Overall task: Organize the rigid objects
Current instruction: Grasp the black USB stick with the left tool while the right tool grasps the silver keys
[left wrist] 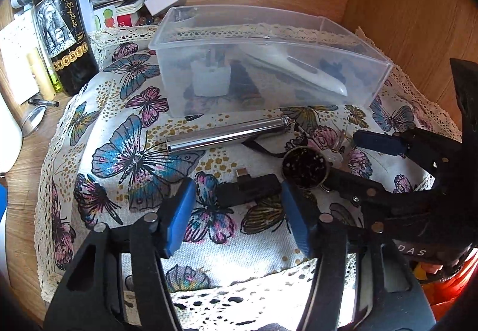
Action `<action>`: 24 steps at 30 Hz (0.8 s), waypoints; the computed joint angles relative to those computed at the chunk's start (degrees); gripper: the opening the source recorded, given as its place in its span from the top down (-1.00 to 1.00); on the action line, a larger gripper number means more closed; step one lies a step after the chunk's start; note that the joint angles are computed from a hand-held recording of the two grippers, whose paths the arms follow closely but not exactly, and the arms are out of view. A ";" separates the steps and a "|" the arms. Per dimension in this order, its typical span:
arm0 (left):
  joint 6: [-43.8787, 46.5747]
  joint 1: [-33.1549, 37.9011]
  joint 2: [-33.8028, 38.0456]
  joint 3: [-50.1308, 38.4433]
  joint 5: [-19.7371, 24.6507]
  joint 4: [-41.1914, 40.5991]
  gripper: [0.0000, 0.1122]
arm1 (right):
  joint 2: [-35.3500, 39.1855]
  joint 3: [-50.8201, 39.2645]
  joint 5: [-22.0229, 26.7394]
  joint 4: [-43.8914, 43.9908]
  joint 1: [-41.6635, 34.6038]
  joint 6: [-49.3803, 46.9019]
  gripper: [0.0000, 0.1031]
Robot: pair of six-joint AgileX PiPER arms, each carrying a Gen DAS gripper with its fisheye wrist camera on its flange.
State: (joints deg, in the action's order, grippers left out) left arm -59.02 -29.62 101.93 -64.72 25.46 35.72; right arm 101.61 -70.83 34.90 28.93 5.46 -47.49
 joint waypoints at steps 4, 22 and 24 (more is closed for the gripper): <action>-2.40 -0.62 0.27 -0.12 -0.15 2.29 0.21 | -0.52 0.81 -0.36 1.08 -0.31 -0.45 -0.14; -12.98 -1.99 -7.19 2.39 1.58 13.03 0.22 | -6.66 2.79 -3.06 3.76 -4.37 -0.56 -0.14; -13.93 -2.15 -8.09 2.17 2.00 14.66 0.22 | -7.24 2.68 -3.22 4.05 -4.64 -0.57 -0.14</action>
State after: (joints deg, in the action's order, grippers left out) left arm -72.96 -31.77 93.85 -62.56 27.46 50.37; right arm 94.38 -68.15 31.68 32.98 0.82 -48.06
